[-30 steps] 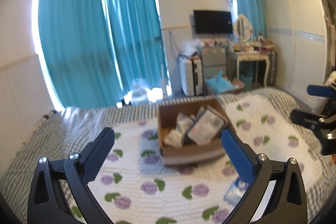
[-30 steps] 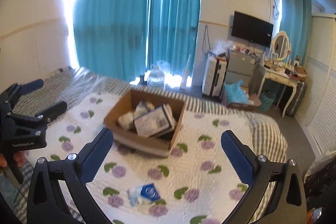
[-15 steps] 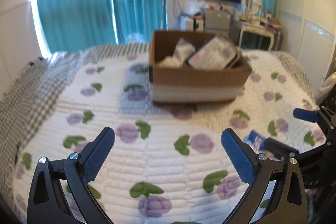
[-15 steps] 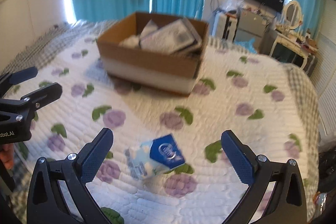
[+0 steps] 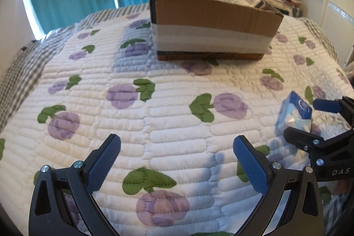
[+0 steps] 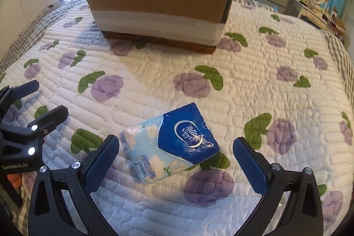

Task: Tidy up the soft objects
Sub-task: 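Grasp the blue Vinda tissue pack with the right tool, then lower the blue tissue pack into the box and open the right tool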

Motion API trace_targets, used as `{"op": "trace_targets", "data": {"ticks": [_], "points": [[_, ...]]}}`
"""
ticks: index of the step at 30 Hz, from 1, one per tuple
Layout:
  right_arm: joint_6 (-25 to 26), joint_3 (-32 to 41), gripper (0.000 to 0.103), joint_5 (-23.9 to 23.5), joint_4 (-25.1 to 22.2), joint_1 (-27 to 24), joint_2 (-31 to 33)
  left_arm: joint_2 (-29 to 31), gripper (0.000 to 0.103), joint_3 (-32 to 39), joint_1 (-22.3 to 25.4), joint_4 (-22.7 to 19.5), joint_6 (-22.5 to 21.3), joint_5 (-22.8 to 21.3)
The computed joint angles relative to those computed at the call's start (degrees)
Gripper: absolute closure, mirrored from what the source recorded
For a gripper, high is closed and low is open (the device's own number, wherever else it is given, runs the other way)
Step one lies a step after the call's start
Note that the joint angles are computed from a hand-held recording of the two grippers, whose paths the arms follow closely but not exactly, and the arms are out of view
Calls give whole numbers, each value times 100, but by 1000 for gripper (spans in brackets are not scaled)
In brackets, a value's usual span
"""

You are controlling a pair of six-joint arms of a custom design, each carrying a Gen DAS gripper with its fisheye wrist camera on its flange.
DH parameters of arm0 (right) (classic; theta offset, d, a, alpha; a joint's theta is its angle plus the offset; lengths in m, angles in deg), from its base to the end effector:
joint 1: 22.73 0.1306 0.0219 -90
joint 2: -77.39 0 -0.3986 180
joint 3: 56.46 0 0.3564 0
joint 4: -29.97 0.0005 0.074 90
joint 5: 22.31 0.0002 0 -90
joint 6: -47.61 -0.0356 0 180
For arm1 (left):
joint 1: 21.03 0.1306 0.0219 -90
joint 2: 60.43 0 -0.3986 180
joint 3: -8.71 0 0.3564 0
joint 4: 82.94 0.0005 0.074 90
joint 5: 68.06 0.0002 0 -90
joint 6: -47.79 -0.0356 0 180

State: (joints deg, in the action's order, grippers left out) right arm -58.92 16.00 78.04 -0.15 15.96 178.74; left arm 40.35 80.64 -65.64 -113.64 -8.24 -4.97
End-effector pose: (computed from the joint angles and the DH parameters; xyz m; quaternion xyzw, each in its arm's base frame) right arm 0.3699 0.2874 0.2557 -0.1608 0.9465 0.0463 0.2760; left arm 0.3399 -0.3134 0.2589 0.0262 0.9400 0.0120 0.3398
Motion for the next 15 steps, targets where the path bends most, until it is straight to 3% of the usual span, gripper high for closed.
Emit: {"op": "trace_targets", "data": {"ticks": [5,8,15], "points": [[-23,-50,1,-90,112,-20,-8,34,0,4,-9,-21,-9,-21],[-15,-54,15,-116,121,-18,-5,33,0,-3,5,-26,15,-9],[7,-146,19,-12,249,54,-115,-11,0,-35,3,-70,115,-11]]}}
